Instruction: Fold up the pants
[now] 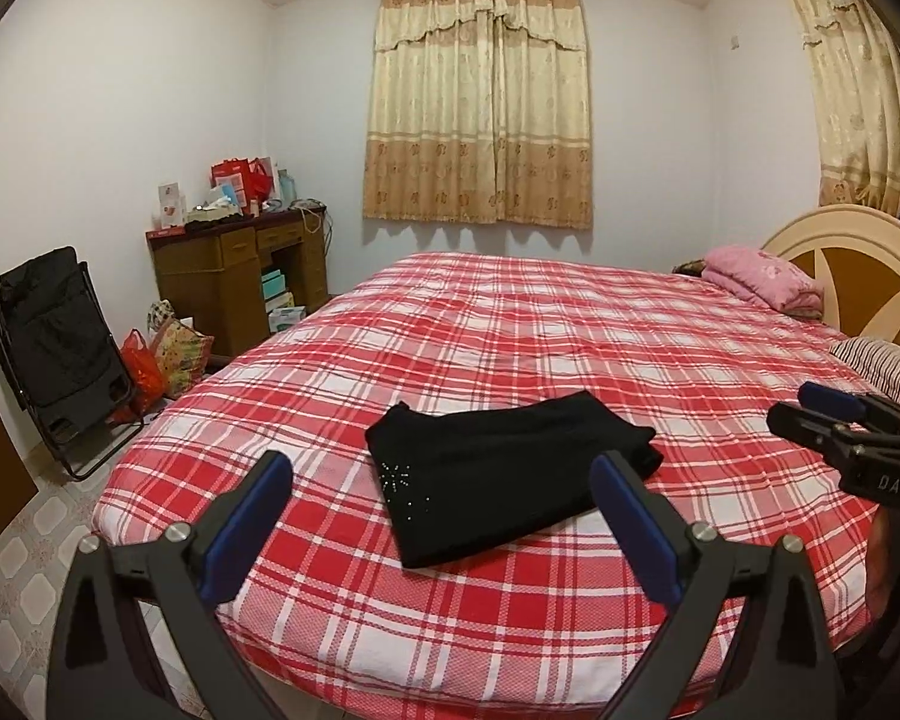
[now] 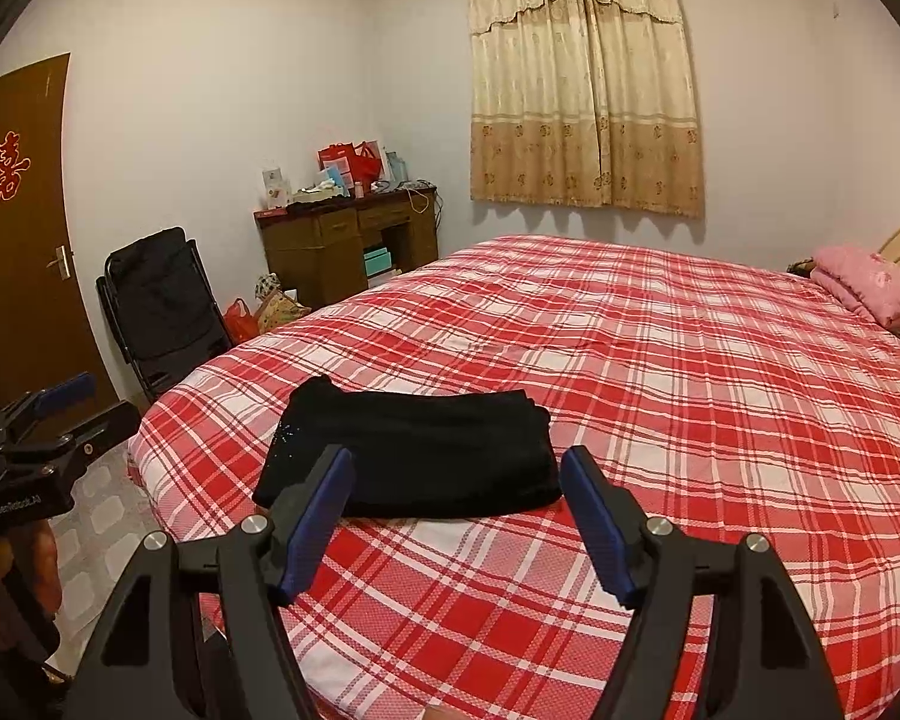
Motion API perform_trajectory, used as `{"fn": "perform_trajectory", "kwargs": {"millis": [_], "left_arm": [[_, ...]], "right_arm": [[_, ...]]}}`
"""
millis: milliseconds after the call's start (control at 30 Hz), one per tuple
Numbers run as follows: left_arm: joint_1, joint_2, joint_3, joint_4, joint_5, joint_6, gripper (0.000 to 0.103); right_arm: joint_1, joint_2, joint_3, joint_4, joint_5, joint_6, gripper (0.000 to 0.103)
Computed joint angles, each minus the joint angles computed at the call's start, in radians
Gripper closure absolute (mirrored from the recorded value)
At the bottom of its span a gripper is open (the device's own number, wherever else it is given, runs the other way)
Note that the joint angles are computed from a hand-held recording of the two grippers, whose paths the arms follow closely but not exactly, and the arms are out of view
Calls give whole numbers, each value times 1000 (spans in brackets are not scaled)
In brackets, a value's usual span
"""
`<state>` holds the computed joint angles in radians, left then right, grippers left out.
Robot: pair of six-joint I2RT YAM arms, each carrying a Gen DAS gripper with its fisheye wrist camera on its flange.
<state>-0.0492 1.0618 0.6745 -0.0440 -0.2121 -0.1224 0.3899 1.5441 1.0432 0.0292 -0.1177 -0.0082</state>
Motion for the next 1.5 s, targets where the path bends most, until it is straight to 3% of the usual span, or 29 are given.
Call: {"fn": "perform_trajectory", "kwargs": {"millis": [567, 933, 1500], "left_arm": [[-13, -10, 7, -15, -17, -6, 0], [17, 6, 17, -30, 43, -22, 0], [12, -1, -1, -10, 9, -4, 0]], "right_arm": [[-12, -17, -17, 13, -7, -9, 29], [5, -22, -20, 11, 16, -27, 29], [16, -20, -25, 15, 26, -32, 29]]}}
